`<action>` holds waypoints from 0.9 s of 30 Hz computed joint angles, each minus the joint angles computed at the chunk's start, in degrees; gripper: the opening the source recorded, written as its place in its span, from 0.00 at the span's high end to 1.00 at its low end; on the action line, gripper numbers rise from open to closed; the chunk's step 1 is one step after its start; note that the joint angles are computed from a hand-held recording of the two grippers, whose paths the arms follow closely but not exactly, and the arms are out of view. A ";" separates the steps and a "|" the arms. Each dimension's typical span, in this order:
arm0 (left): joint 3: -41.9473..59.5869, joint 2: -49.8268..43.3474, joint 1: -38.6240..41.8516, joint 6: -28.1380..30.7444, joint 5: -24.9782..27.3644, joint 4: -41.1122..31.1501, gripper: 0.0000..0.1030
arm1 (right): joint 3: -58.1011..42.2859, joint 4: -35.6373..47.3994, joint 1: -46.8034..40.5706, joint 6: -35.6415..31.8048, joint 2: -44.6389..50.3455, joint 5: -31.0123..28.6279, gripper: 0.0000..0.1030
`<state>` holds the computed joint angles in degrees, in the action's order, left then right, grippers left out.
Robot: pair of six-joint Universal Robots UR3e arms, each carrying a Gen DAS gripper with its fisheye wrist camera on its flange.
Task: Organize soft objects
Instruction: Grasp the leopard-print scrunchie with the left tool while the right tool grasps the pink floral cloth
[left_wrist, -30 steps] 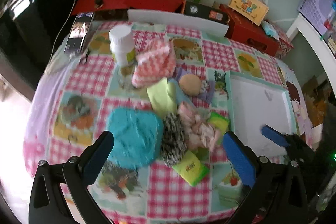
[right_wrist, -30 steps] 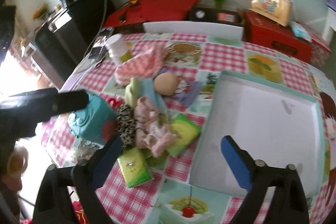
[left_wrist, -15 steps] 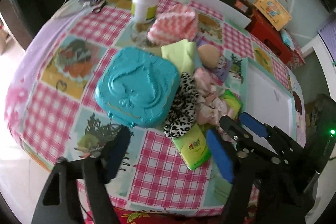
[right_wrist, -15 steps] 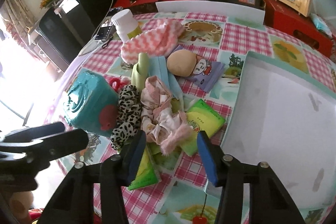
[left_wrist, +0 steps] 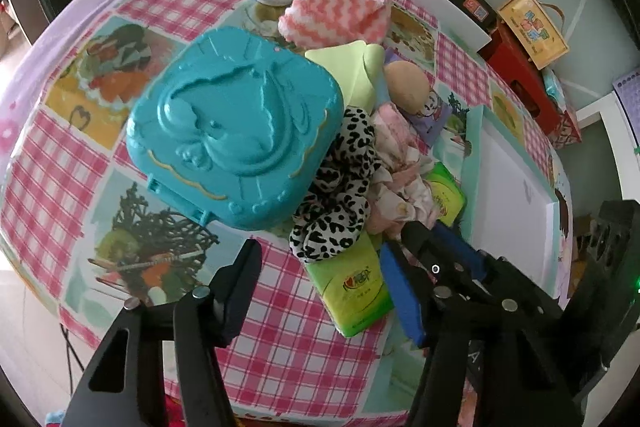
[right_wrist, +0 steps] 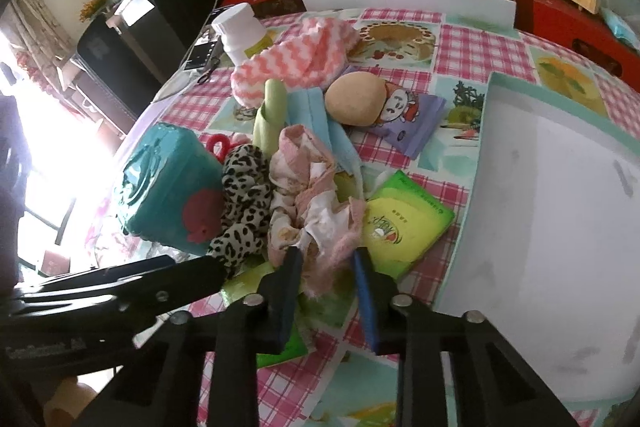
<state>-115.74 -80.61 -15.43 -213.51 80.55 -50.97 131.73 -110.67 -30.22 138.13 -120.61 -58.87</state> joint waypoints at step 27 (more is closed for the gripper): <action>-0.06 -6.30 -2.17 -2.71 1.41 7.25 0.91 | 2.58 3.84 -4.34 -3.01 -1.37 3.58 0.90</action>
<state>-115.80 -86.91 -17.60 -216.23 81.96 -43.72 134.32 -106.83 -34.56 135.12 -121.99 -55.29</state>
